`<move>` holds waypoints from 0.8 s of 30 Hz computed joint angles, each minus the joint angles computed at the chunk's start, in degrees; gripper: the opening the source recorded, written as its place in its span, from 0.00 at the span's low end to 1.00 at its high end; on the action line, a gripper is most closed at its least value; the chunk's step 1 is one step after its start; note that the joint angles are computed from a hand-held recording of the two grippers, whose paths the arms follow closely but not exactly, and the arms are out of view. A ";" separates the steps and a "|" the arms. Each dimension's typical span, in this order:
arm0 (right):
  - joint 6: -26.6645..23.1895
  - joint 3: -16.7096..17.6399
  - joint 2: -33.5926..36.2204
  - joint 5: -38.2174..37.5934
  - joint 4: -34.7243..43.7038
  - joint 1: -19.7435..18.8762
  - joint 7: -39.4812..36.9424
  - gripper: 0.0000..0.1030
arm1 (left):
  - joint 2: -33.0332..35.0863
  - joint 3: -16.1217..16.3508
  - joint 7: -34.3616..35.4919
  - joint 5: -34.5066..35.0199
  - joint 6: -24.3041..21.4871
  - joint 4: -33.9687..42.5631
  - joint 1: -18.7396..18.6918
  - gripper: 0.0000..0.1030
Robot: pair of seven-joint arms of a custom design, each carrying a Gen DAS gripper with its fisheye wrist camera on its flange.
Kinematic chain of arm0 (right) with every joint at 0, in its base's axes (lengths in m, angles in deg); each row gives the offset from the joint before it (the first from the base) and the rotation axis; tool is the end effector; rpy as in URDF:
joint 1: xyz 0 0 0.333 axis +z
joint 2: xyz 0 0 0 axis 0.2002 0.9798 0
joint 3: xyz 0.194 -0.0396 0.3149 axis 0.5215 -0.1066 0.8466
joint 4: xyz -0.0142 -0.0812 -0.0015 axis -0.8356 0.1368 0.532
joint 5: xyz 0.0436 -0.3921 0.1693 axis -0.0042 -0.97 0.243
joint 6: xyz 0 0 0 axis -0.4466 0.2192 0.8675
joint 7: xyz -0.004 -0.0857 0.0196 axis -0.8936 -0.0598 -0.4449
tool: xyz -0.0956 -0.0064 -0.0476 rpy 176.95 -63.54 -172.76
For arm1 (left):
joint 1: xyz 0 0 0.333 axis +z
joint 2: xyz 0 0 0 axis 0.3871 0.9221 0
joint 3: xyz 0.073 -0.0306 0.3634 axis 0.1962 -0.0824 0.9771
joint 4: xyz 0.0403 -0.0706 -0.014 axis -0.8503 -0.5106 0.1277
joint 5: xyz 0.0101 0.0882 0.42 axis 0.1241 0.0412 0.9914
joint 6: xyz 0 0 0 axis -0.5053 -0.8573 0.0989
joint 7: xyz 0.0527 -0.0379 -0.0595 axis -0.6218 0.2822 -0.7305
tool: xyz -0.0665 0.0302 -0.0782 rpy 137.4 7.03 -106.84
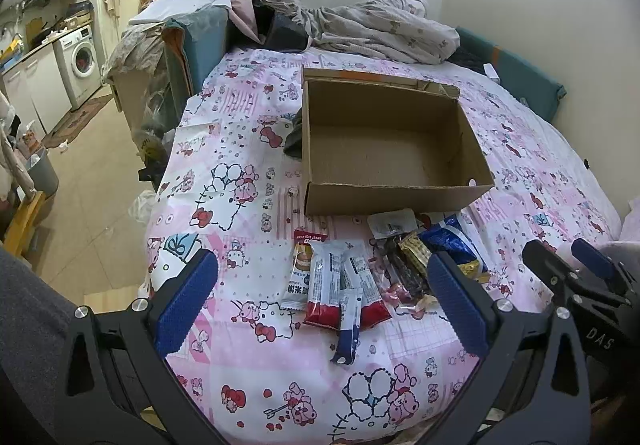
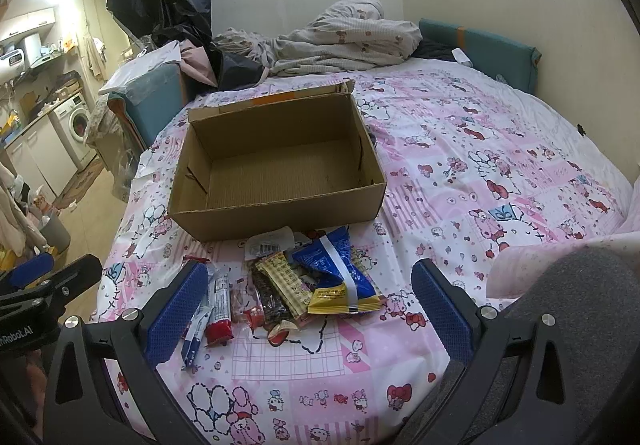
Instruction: Organize snacks
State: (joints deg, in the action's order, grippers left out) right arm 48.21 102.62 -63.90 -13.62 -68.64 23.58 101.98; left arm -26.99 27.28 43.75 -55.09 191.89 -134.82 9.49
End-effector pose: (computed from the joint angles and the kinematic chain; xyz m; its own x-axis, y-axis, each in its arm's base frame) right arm 0.3824 0.1998 0.5730 -0.5089 -0.8512 -0.1286 -0.5106 0.4187 -0.7510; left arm 0.5033 -0.2060 0.6085 -0.5138 -0.8532 0.0897 -0.6412 0.3124 -0.7009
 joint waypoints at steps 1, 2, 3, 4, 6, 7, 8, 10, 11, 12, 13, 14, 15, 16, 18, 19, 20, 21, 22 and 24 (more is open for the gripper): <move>0.01 0.01 0.03 -0.05 0.00 -0.05 0.02 1.00 | 0.00 0.03 0.03 0.00 -0.01 -0.01 -0.01 1.00; 0.07 -0.01 0.02 -0.08 -0.03 -0.05 -0.02 1.00 | -0.04 0.05 0.08 -0.05 0.07 -0.06 -0.03 1.00; -0.01 -0.07 -0.17 0.09 -0.10 0.04 -0.15 1.00 | 0.01 0.03 0.07 -0.07 0.18 -0.09 -0.05 1.00; 0.00 -0.08 -0.40 0.14 -0.18 0.06 -0.17 1.00 | 0.05 0.01 -0.02 0.05 0.05 0.02 -0.01 1.00; -0.09 0.01 -0.75 0.17 -0.30 0.01 -0.21 1.00 | 0.06 0.03 0.04 0.12 -0.05 0.09 0.00 1.00; 0.01 0.18 -0.32 -0.04 -0.10 -0.21 0.03 1.00 | 0.07 0.07 0.17 0.10 -0.07 0.10 -0.02 1.00; 0.22 0.13 -0.05 -0.16 -0.03 -0.32 0.12 1.00 | 0.07 0.00 -0.07 0.18 -0.11 0.15 0.04 1.00; 0.10 0.18 -0.09 -0.22 -0.02 -0.30 0.18 1.00 | 0.12 0.01 -0.01 0.34 0.00 0.17 0.09 1.00; 0.15 0.16 -0.14 -0.28 -0.08 -0.29 0.21 1.00 | 0.13 0.05 0.01 0.21 -0.07 0.22 0.04 1.00; 0.26 0.19 -0.05 -0.38 -0.10 -0.34 0.35 1.00 | 0.14 0.01 -0.08 0.28 0.00 0.21 0.08 1.00; 0.21 0.05 -0.13 -0.24 -0.11 -0.22 0.11 1.00 | 0.11 -0.12 -0.30 0.50 0.07 0.18 0.16 1.00; 0.21 0.05 -0.16 -0.26 -0.14 -0.23 0.10 1.00 | 0.15 -0.08 -0.24 0.49 0.16 0.17 0.14 1.00; 0.32 0.06 -0.04 -0.35 -0.16 -0.30 0.18 1.00 | 0.19 -0.02 -0.22 0.50 -0.03 0.30 0.13 1.00; 0.38 0.01 -0.17 -0.38 -0.24 -0.30 0.18 1.00 | 0.19 0.00 -0.21 0.51 -0.09 0.32 0.15 1.00; 0.59 0.05 -0.03 -0.60 -0.30 -0.45 0.36 1.00 | 0.16 0.02 -0.10 0.45 0.05 0.27 0.11 1.00; 0.11 0.24 -0.04 -0.28 0.03 -0.25 0.27 1.00 | 0.13 -0.01 -0.15 0.42 0.07 0.22 0.09 1.00; 0.21 0.26 0.09 -0.39 0.02 -0.31 0.42 1.00 | 0.16 0.21 0.35 -0.03 -0.02 0.26 -0.11 1.00; 0.22 0.23 0.11 -0.41 0.03 -0.29 0.46 1.00 | 0.19 0.40 0.87 -0.50 -0.21 0.34 -0.32 1.00; 0.15 0.16 -0.01 -0.35 0.00 -0.20 0.33 1.00 | 0.06 0.42 1.17 -0.64 -0.46 0.48 -0.38 1.00; 0.27 0.19 0.11 -0.46 0.01 -0.24 0.46 1.00 | -0.11 0.29 1.50 -0.57 -0.11 0.30 -0.33 1.00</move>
State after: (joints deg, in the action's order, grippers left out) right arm 48.47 102.81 -63.79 -14.08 -68.63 23.34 102.44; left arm -27.10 27.57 45.25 -55.66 191.78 -134.52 9.15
